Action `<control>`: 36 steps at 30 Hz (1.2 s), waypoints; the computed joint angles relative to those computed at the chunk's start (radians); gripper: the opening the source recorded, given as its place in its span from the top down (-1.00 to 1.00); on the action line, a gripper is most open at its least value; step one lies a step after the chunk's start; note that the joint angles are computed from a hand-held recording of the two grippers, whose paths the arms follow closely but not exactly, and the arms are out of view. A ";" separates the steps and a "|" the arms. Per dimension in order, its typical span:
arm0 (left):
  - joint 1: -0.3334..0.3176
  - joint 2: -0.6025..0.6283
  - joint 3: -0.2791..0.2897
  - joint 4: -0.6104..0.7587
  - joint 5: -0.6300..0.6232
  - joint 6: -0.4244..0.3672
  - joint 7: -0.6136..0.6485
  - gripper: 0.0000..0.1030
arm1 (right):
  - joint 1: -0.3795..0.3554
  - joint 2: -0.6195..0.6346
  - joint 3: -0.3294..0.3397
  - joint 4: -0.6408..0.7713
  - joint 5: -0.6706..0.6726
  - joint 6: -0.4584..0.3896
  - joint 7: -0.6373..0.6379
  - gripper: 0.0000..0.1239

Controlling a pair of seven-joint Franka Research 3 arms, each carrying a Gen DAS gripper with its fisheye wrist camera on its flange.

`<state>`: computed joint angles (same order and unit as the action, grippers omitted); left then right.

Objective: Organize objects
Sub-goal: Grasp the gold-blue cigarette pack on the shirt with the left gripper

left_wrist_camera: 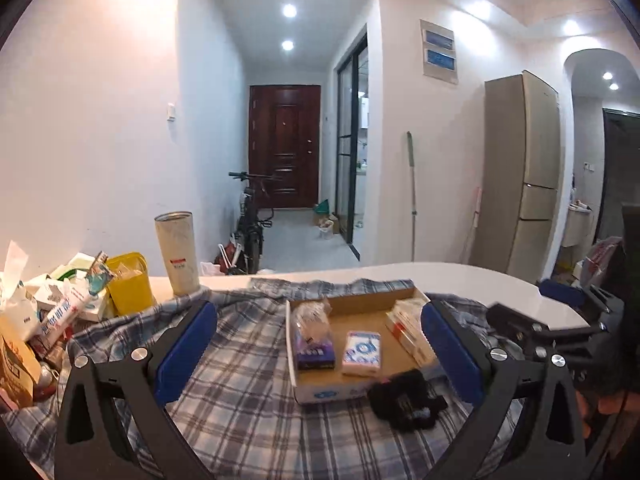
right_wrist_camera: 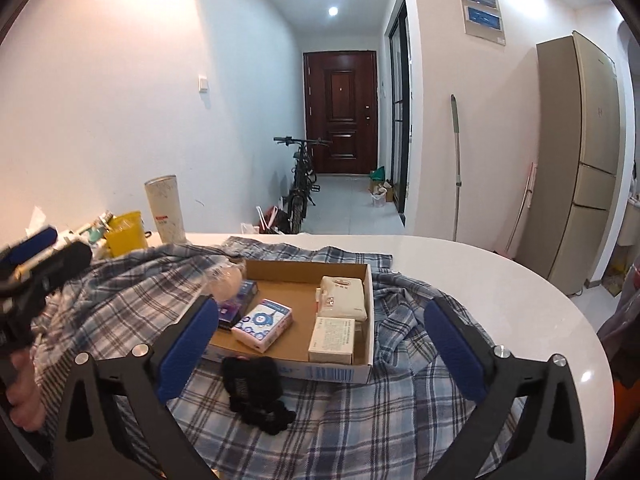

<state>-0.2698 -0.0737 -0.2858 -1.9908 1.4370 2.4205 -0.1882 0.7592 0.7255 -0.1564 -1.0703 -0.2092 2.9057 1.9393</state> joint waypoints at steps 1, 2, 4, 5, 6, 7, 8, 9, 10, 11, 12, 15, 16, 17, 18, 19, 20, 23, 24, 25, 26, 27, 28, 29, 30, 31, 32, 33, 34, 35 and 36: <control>-0.003 -0.005 -0.002 -0.007 -0.007 0.002 0.003 -1.00 | 0.004 -0.011 -0.005 -0.016 -0.002 0.003 0.006 -0.66; -0.004 -0.009 -0.004 -0.012 -0.009 -0.001 0.001 -1.00 | 0.010 -0.017 -0.012 -0.027 -0.005 0.001 0.014 -0.66; -0.008 -0.019 -0.011 -0.026 -0.012 -0.019 -0.011 -1.00 | 0.019 -0.040 -0.022 -0.065 -0.015 0.004 0.032 -0.66; -0.010 -0.024 -0.015 -0.034 -0.008 -0.026 -0.020 -1.00 | 0.018 -0.052 -0.019 -0.084 -0.017 0.008 0.034 -0.66; -0.012 -0.029 -0.017 -0.042 -0.004 -0.030 -0.029 -1.00 | 0.022 -0.066 -0.021 -0.109 -0.022 0.018 0.041 -0.66; -0.013 -0.033 -0.021 -0.048 -0.004 -0.033 -0.033 -1.00 | 0.025 -0.077 -0.025 -0.132 -0.027 0.033 0.048 -0.66; -0.014 -0.035 -0.022 -0.052 -0.005 -0.035 -0.033 -1.00 | 0.033 -0.088 -0.036 -0.153 -0.036 0.045 0.061 -0.66; -0.015 -0.035 -0.025 -0.055 -0.009 -0.039 -0.029 -1.00 | 0.038 -0.096 -0.044 -0.169 -0.042 0.055 0.069 -0.66; -0.017 -0.035 -0.026 -0.056 -0.012 -0.042 -0.024 -1.00 | 0.047 -0.104 -0.058 -0.185 -0.051 0.065 0.081 -0.66; -0.017 -0.035 -0.027 -0.057 -0.015 -0.042 -0.020 -1.00 | 0.055 -0.109 -0.070 -0.196 -0.059 0.073 0.093 -0.66; -0.018 -0.035 -0.028 -0.057 -0.016 -0.043 -0.018 -1.00 | 0.059 -0.114 -0.077 -0.204 -0.064 0.079 0.100 -0.66; -0.019 -0.035 -0.028 -0.056 -0.020 -0.042 -0.020 -1.00 | 0.055 -0.119 -0.078 -0.211 -0.065 0.088 0.108 -0.66; -0.020 -0.037 -0.028 -0.058 -0.021 -0.042 -0.023 -1.00 | 0.051 -0.120 -0.074 -0.212 -0.062 0.089 0.107 -0.66; -0.020 -0.039 -0.028 -0.058 -0.024 -0.038 -0.027 -1.00 | 0.050 -0.121 -0.075 -0.213 -0.061 0.090 0.110 -0.66; -0.019 -0.041 -0.028 -0.059 -0.027 -0.035 -0.030 -1.00 | 0.048 -0.123 -0.075 -0.217 -0.059 0.094 0.112 -0.66; -0.019 -0.043 -0.028 -0.060 -0.032 -0.034 -0.031 -1.00 | 0.045 -0.127 -0.072 -0.223 -0.056 0.098 0.110 -0.66; -0.019 -0.044 -0.028 -0.060 -0.042 -0.029 -0.030 -1.00 | 0.044 -0.130 -0.070 -0.229 -0.054 0.101 0.109 -0.66; -0.024 -0.044 -0.028 -0.059 -0.127 -0.015 0.009 -1.00 | 0.059 -0.145 -0.091 -0.259 -0.057 0.123 0.126 -0.66; -0.030 -0.038 -0.030 -0.055 -0.188 -0.017 0.039 -1.00 | 0.069 -0.151 -0.105 -0.271 -0.061 0.133 0.136 -0.66; -0.033 -0.033 -0.032 -0.053 -0.214 -0.018 0.051 -1.00 | 0.084 -0.158 -0.125 -0.288 -0.067 0.146 0.151 -0.66; -0.041 -0.024 -0.037 -0.050 -0.257 -0.018 0.066 -1.00 | 0.101 -0.164 -0.148 -0.301 -0.073 0.158 0.167 -0.66; -0.048 -0.016 -0.041 -0.047 -0.278 -0.026 0.069 -1.00 | 0.124 -0.171 -0.179 -0.320 -0.082 0.175 0.189 -0.66; -0.056 -0.004 -0.047 -0.041 -0.296 -0.041 0.069 -1.00 | 0.147 -0.177 -0.211 -0.335 -0.089 0.189 0.208 -0.66; -0.066 0.011 -0.052 -0.035 -0.312 -0.053 0.063 -1.00 | 0.174 -0.182 -0.248 -0.351 -0.095 0.203 0.231 -0.66; -0.075 0.025 -0.053 -0.036 -0.317 -0.039 0.030 -1.00 | 0.201 -0.185 -0.285 -0.365 -0.100 0.218 0.252 -0.66; -0.080 0.036 -0.049 -0.041 -0.316 -0.010 0.002 -1.00 | 0.216 -0.188 -0.306 -0.374 -0.098 0.230 0.260 -0.66; -0.086 0.058 -0.045 -0.036 -0.332 0.018 0.002 -1.00 | 0.218 -0.189 -0.311 -0.380 -0.091 0.241 0.256 -0.66; -0.096 0.096 -0.042 -0.011 -0.401 0.022 0.065 -1.00 | 0.214 -0.192 -0.308 -0.385 -0.079 0.245 0.245 -0.66; -0.104 0.125 -0.037 0.012 -0.464 0.018 0.127 -1.00 | 0.215 -0.193 -0.310 -0.387 -0.066 0.241 0.237 -0.66; -0.113 0.156 -0.033 0.038 -0.522 0.009 0.183 -1.00 | 0.221 -0.193 -0.320 -0.390 -0.056 0.238 0.236 -0.66; -0.127 0.184 -0.029 0.064 -0.563 -0.019 0.207 -1.00 | 0.223 -0.195 -0.325 -0.396 -0.048 0.239 0.233 -0.66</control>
<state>-0.3966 0.1104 -0.3152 -1.9266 0.8745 2.4019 0.0185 0.9818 0.5310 -0.4815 -1.4668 -0.2575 3.1444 2.1726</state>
